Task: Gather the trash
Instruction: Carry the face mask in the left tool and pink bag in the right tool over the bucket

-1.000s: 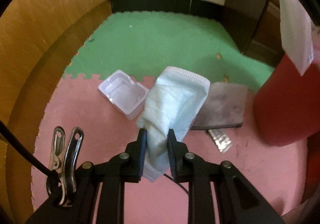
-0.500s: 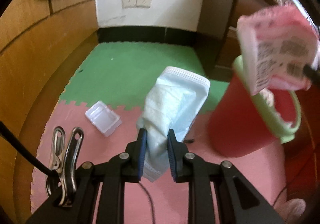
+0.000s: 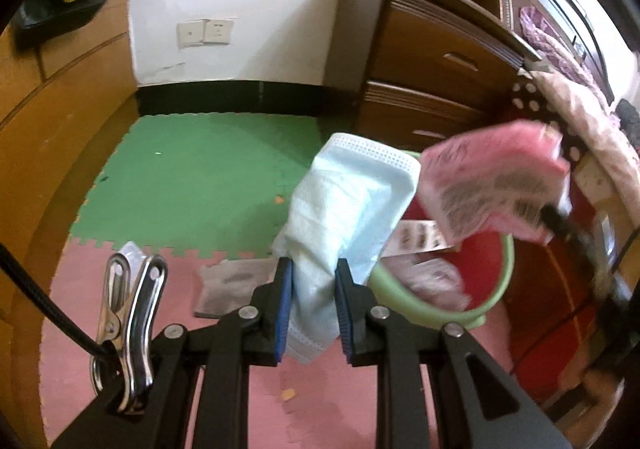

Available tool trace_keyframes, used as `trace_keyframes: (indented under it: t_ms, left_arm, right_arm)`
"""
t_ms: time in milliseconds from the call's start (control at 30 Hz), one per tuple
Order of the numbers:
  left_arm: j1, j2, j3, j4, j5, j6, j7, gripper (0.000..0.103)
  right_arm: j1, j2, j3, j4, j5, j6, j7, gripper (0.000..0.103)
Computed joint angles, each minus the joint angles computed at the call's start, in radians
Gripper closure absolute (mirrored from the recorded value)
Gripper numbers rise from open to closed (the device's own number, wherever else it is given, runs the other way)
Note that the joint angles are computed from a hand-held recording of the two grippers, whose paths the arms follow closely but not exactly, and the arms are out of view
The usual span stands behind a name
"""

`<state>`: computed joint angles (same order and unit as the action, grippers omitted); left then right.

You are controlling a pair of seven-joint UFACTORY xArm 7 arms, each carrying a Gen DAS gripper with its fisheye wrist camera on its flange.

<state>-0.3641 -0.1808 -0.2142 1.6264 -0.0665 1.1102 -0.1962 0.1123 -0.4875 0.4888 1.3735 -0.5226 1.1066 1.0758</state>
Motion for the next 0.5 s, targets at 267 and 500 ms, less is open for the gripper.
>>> trace_keyframes:
  t_ms: [267,500]
  left_arm:
    - [-0.081,0.176,-0.057,0.194,0.085,0.023,-0.078,0.082]
    - [-0.166,0.275,-0.043,0.258,0.142,0.039,-0.135,0.082]
  right_arm:
    - [-0.019,-0.064,-0.010,-0.089,-0.031,0.051,-0.005,0.098]
    - [-0.017,-0.109,-0.052,-0.178,0.025,-0.031,-0.024,0.098]
